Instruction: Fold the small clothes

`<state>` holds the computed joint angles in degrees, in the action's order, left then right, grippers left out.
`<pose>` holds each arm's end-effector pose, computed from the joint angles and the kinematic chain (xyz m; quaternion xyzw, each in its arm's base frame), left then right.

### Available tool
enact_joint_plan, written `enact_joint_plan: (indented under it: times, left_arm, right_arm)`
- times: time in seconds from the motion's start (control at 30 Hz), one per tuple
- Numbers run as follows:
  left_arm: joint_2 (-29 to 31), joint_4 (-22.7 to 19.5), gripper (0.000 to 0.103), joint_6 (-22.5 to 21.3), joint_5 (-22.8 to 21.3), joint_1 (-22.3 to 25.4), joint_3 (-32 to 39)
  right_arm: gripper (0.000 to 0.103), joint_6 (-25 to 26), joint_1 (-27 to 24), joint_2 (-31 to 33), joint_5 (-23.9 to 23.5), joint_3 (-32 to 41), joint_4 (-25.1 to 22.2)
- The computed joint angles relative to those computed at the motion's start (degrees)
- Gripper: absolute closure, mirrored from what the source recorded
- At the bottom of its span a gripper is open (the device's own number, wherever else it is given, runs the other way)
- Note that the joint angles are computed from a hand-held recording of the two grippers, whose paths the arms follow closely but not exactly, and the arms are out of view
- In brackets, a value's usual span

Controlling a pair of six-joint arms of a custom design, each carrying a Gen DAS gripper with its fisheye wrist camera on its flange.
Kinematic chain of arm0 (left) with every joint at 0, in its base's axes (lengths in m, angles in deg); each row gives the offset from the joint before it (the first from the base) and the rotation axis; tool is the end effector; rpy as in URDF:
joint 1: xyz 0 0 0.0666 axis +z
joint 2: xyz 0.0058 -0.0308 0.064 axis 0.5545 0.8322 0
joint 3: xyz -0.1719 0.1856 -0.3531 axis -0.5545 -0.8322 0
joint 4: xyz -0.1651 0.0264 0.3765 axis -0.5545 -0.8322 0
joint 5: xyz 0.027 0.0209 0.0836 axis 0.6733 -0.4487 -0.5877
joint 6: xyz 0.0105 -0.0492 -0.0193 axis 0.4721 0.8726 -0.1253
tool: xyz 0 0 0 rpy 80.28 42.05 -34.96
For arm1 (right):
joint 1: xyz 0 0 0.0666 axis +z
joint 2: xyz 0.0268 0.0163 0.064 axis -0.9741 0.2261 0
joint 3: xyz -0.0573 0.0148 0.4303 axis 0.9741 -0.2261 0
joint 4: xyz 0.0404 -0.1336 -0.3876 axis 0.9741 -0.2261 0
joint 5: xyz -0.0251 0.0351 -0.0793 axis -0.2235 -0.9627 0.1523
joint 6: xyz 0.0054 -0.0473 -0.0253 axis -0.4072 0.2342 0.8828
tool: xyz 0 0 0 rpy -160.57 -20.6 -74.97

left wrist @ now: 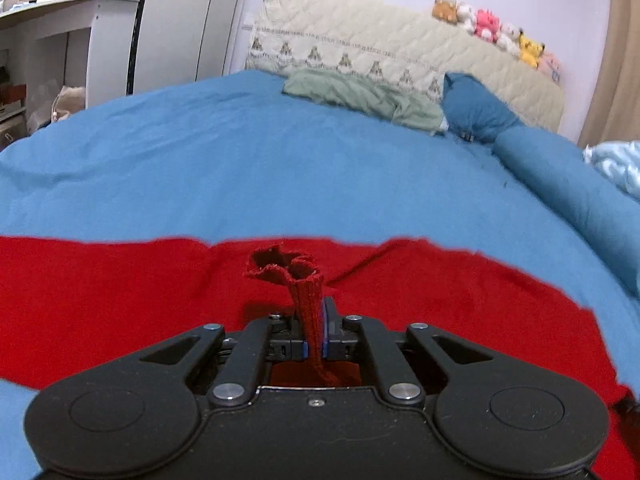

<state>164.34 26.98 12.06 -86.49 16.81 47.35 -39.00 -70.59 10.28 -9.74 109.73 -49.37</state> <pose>0.6290 -0.1877 0.4371 -0.0318 0.8897 -0.0966 0.4450 0.5713 0.0527 0.4167 0.0770 0.9237 -0.0890 0.3646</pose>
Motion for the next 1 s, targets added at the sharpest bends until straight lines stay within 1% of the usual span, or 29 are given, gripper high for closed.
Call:
enact_joint_plan:
  times: [0.03, 0.07, 0.13, 0.17, 0.2, 0.27, 0.3, 0.33, 0.4, 0.43, 0.5, 0.57, 0.6, 0.63, 0.67, 0.73, 0.77, 0.83, 0.9, 0.97, 1.0]
  left_arm:
    - [-0.3, -1.0, 0.086, -0.4, -0.2, 0.3, -0.5]
    - [-0.6, -2.0, 0.085, -0.6, -1.1, 0.2, -0.9]
    - [-1.8, -4.4, 0.084, -1.6, -3.9, 0.3, -1.9]
    - [-2.6, -5.3, 0.083, -2.1, -5.6, 0.3, -2.7]
    - [-3.5, -6.3, 0.082, -2.7, -7.2, 0.3, -3.3]
    - [-5.1, -5.8, 0.068, -3.1, -7.0, 0.4, -4.6]
    - [-5.5, -5.0, 0.054, -3.3, -6.6, 0.4, -4.9]
    - [-5.7, -4.1, 0.049, -3.9, -6.0, 0.2, -4.8]
    - [-4.9, -2.6, 0.049, -5.5, -4.0, -0.2, -3.8]
    - [-3.9, -2.9, 0.049, -5.9, -3.0, -0.4, -2.6]
    - [-2.4, -3.3, 0.049, -6.8, -0.4, -0.3, -1.3]
    - [-0.6, -3.8, 0.049, -7.4, 1.6, -0.2, 0.2]
    - [-0.3, -2.9, 0.049, -7.6, 2.3, -0.1, 0.2]
    - [0.2, -2.3, 0.049, -8.5, 3.4, 0.3, 0.2]
    - [0.7, -2.5, 0.049, -9.2, 4.4, 0.5, 0.4]
    - [2.9, -4.7, 0.049, -10.4, 5.2, 1.1, 2.7]
    - [3.8, -5.3, 0.049, -10.1, 5.6, 1.4, 3.5]
    - [4.8, -4.7, 0.047, -9.4, 6.5, 2.3, 4.1]
    - [5.0, -6.3, 0.047, -8.1, 6.5, 2.6, 5.3]
    - [3.9, -6.6, 0.047, -6.6, 6.3, 2.5, 4.7]
    - [2.6, -5.2, 0.043, -6.8, 6.4, 2.2, 3.4]
  right_arm:
    - [0.000, -0.5, -0.4, -0.2, -0.9, 0.0, -0.4]
    - [0.000, -0.8, -0.9, -0.6, -1.7, -0.1, -1.0]
    - [0.000, -2.0, -1.1, -1.0, -2.7, 0.9, -3.8]
    - [0.000, -2.0, -1.0, -1.7, -2.9, 0.9, -4.2]
    - [0.000, -1.5, -0.6, -2.6, -3.2, 0.4, -3.4]
    - [0.000, 0.7, -0.2, -3.9, -5.8, 0.0, -0.4]
    - [0.000, 1.1, 0.3, -3.8, -7.3, 0.5, 0.4]
    - [0.000, 1.2, 0.8, -3.4, -9.5, 1.1, 1.1]
    - [0.000, 0.8, 1.8, -1.8, -13.5, 2.5, 2.2]
    - [0.000, 0.3, 2.3, -0.8, -14.5, 3.1, 2.9]
    - [0.000, -2.2, 2.9, 1.3, -14.9, 3.9, 3.3]
    - [0.000, -5.8, 2.7, 3.4, -15.1, 4.6, 1.9]
    - [0.000, -6.4, 2.7, 3.6, -14.8, 4.0, 2.4]
    - [0.000, -5.6, 2.8, 3.0, -14.4, 2.4, 4.8]
    - [0.000, -4.3, 2.9, 2.8, -13.9, 2.3, 4.8]
    - [0.000, -2.3, 3.5, 2.8, -13.1, 2.7, 3.8]
    - [0.000, -1.9, 3.4, 2.7, -13.5, 2.8, 3.4]
    - [0.000, -1.7, 3.0, 2.8, -14.4, 3.1, 2.9]
    - [0.000, -2.0, 2.4, 2.9, -15.4, 3.8, 2.1]
    - [0.000, -2.9, 2.3, 2.2, -15.8, 3.5, 3.6]
    - [0.000, -2.8, 2.2, 1.4, -16.0, 2.4, 5.6]
